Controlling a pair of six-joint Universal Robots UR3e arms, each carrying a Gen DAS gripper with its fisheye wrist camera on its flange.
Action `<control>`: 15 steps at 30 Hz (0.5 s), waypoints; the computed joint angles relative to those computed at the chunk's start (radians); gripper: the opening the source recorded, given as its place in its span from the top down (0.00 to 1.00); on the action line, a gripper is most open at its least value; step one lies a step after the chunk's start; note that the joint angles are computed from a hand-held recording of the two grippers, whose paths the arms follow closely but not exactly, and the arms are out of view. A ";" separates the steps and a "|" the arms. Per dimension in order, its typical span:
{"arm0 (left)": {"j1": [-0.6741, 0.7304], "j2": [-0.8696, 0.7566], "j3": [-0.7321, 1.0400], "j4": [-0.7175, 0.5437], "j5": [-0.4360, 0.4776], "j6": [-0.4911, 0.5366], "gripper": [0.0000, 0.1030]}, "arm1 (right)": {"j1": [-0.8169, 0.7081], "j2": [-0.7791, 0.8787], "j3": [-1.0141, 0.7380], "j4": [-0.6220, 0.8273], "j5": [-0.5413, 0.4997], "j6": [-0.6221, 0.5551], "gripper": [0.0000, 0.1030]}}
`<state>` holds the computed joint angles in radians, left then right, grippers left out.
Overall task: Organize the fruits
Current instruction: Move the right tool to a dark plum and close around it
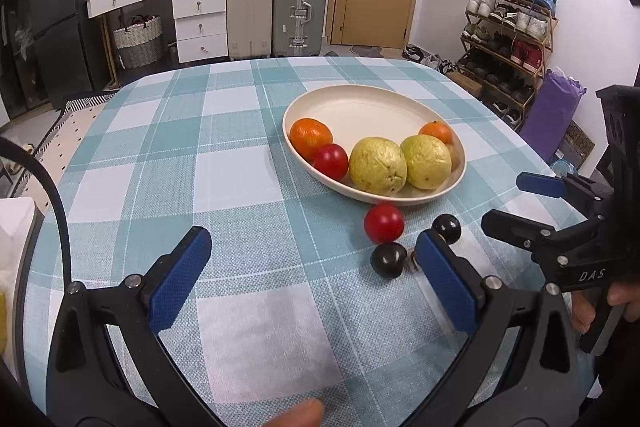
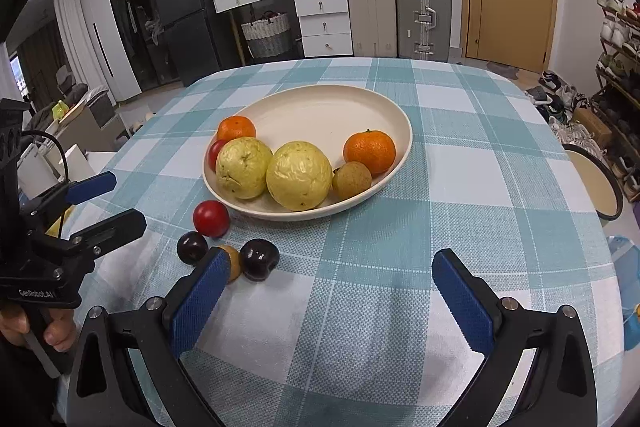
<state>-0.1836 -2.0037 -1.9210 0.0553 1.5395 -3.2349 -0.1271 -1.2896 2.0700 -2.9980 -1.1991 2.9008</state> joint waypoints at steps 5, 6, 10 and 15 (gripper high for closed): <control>-0.002 -0.014 -0.007 0.016 -0.004 -0.008 0.01 | 0.014 0.007 -0.009 0.014 -0.019 -0.009 0.00; -0.002 -0.015 -0.007 0.017 -0.006 -0.007 0.01 | 0.017 0.009 -0.010 0.018 -0.022 -0.012 0.00; -0.002 -0.025 -0.002 0.020 -0.007 -0.007 0.01 | 0.037 0.015 -0.015 0.022 -0.045 -0.026 0.00; -0.001 -0.031 0.002 0.014 -0.012 -0.012 0.01 | 0.055 0.028 -0.020 0.024 -0.063 -0.040 0.00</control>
<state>-0.1846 -2.0343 -1.9186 0.0694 1.5279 -3.2466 -0.0721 -1.2621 2.0503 -2.9742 -1.2625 2.8607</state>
